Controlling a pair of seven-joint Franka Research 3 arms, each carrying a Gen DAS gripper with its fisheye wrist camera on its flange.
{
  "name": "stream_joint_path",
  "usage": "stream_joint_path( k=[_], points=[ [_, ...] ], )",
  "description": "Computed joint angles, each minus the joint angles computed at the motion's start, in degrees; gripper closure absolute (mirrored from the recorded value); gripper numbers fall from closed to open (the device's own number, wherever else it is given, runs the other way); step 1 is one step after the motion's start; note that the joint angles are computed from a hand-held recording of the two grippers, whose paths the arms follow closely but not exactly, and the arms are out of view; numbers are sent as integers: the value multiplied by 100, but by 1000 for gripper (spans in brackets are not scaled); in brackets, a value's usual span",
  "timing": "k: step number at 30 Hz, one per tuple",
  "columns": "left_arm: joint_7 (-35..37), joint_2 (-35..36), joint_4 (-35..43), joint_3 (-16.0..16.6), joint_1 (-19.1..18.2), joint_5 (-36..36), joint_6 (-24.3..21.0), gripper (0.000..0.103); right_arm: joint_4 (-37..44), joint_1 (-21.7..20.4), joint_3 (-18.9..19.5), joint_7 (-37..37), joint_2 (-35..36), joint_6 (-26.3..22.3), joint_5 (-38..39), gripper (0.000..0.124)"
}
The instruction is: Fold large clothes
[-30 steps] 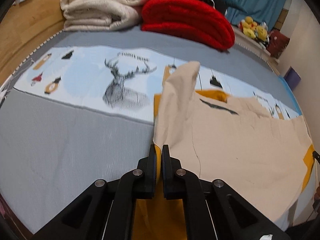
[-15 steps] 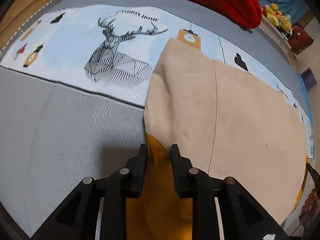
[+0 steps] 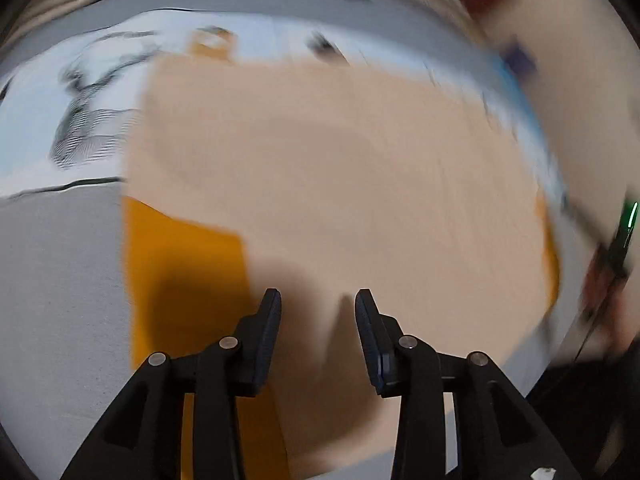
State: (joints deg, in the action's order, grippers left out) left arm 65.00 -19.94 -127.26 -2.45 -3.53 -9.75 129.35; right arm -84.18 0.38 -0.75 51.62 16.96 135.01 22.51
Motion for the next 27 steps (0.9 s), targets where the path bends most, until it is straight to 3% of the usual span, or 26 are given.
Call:
stream_joint_path(
  k=[2, 3, 5, 6, 9, 13, 14, 18, 19, 23, 25, 27],
  points=[
    [81, 174, 154, -185, 2, 511, -464, 64, 223, -201, 109, -536, 57, -1189, 215, 113],
    [19, 199, 155, -203, 20, 586, -619, 63, 182, -115, 31, -605, 60, -1531, -181, 113],
    [-301, 133, 91, -206, 104, 663, -848, 63, -241, 235, -254, -537, -32, -1564, -1412, 113],
    [-468, 80, 80, -209, 144, 710, -958, 63, -386, 241, -264, -526, -79, -1502, -1673, 113],
    [-744, -105, 82, -228, 173, 875, -1333, 68, -416, 115, -286, -534, -167, -1543, -1544, 113],
    [-121, -557, -228, 17, -138, 244, -1054, 67, -375, -30, -295, -630, -237, -1755, -1418, 113],
    [14, -602, -265, 17, -192, 207, -1148, 65, -449, -39, -297, -679, -277, -1744, -1434, 113],
    [-271, -423, -196, -259, -55, 886, -2530, 64, -695, 89, -415, -525, -323, -1592, -2250, 113],
    [-376, -472, -230, -290, -25, 1004, -2666, 64, -747, 97, -423, -488, -372, -1539, -2341, 113],
    [-897, -909, -268, -497, 34, 1663, -2577, 70, -1095, 147, -416, -270, -750, -1079, -2683, 112],
    [-1217, -1287, -385, -588, 18, 1937, -2188, 70, -1372, 88, -329, -486, -1128, -687, -2236, 112],
    [-1758, -1457, -294, -762, 71, 2192, -2157, 70, -1620, 64, -261, -666, -1520, -449, -1587, 112]
  ],
)
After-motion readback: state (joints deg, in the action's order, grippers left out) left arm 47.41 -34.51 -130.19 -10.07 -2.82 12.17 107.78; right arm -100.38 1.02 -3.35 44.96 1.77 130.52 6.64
